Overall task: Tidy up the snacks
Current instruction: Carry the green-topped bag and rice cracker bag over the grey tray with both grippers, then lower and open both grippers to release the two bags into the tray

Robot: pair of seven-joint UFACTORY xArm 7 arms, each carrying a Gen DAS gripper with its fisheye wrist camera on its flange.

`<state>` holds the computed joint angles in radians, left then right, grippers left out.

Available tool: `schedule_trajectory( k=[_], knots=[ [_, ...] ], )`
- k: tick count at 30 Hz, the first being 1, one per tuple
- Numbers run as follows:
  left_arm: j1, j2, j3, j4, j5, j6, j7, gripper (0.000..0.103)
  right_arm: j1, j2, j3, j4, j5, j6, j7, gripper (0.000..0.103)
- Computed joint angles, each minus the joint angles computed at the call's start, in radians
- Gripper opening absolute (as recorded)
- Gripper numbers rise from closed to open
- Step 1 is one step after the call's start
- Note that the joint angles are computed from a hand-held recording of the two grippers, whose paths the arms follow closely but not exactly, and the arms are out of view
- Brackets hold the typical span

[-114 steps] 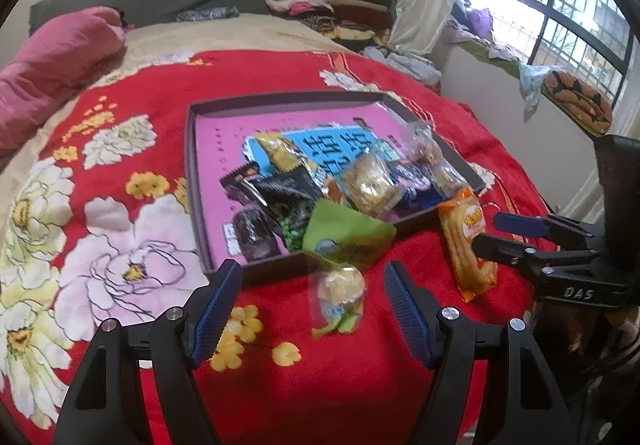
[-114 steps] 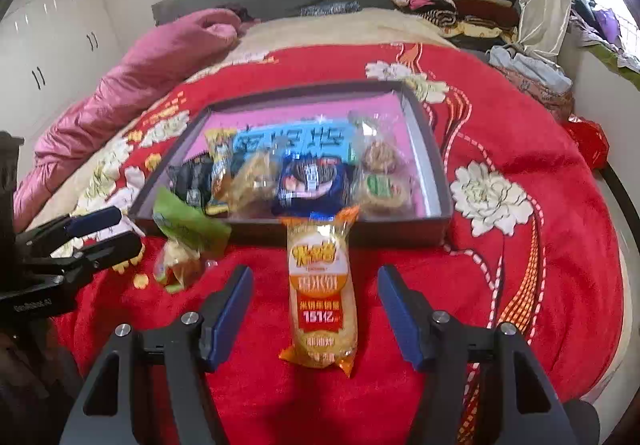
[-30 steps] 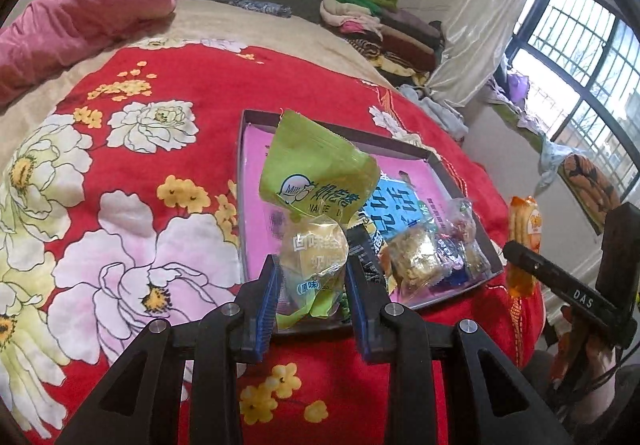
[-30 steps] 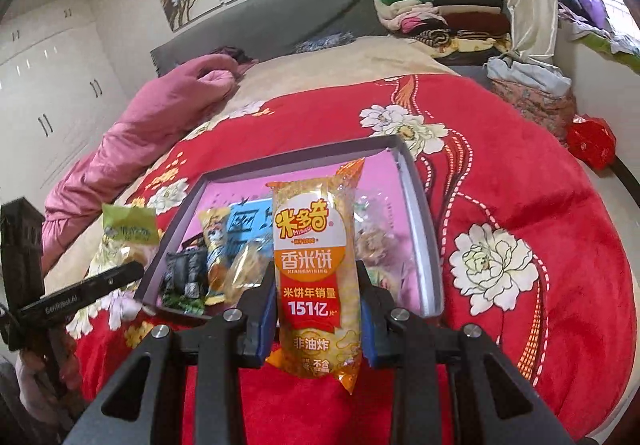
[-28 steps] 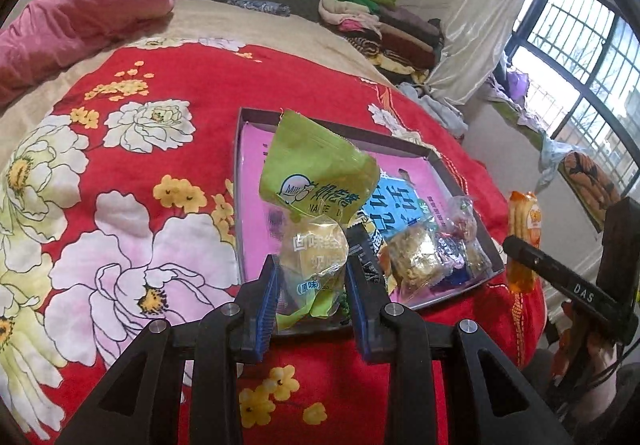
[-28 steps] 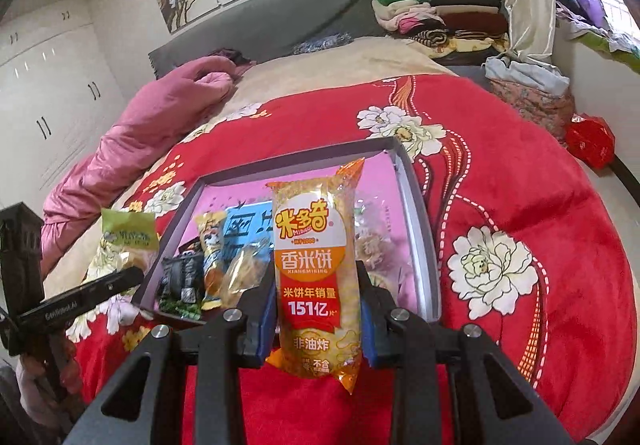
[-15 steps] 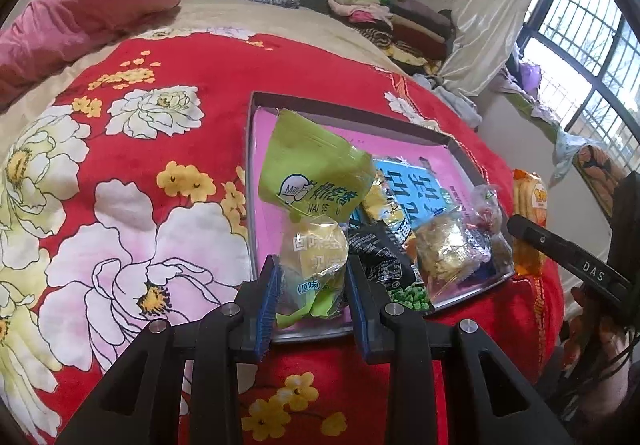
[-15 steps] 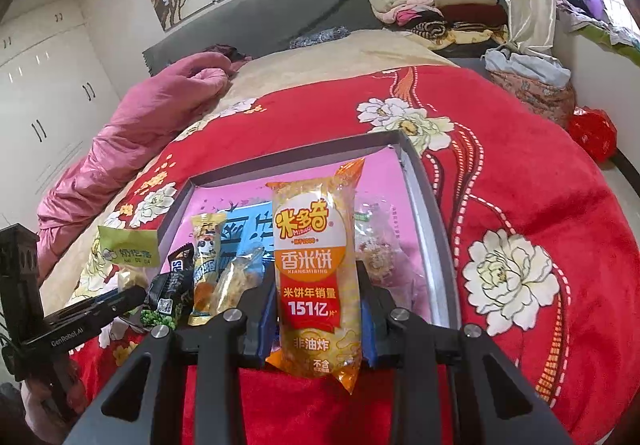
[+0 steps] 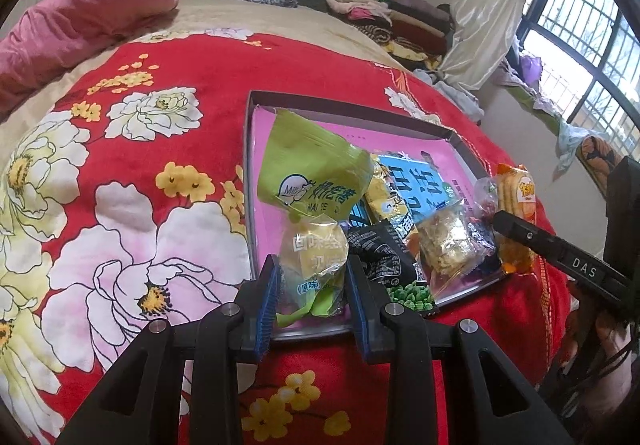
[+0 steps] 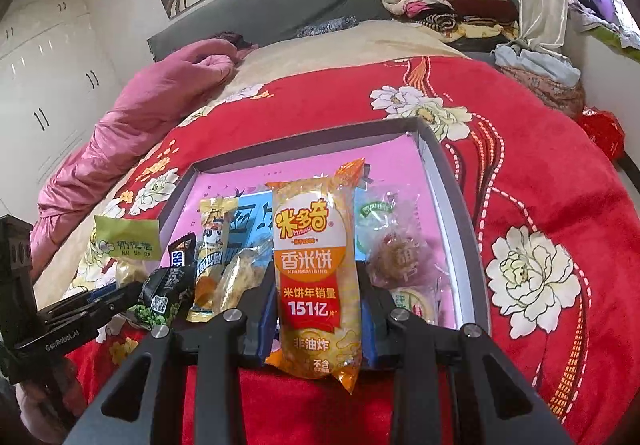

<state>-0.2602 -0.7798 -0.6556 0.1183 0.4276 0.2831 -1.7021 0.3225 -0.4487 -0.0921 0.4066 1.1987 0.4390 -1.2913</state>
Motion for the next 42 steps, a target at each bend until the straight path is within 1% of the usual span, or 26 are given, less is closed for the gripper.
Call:
schedule_trajectory(
  k=[13,21,34,42],
  knots=[
    [-0.003,0.001,0.004,0.000,0.002,0.001,0.000,0.033,0.010,0.029,0.016,0.006,-0.011,-0.073,0.025,0.034],
    [-0.003,0.005,0.001,0.001,0.002,-0.003,0.001,0.033,0.030,0.023,0.005,0.002,-0.022,-0.066,0.020,0.035],
    [-0.002,0.004,0.003,0.003,0.004,0.001,0.000,0.033,0.038,0.042,0.005,0.006,-0.011,-0.129,0.031,0.035],
    [-0.003,0.001,0.005,0.000,0.000,-0.004,0.000,0.033,0.038,0.028,-0.009,-0.001,-0.031,-0.124,0.046,0.035]
  ],
)
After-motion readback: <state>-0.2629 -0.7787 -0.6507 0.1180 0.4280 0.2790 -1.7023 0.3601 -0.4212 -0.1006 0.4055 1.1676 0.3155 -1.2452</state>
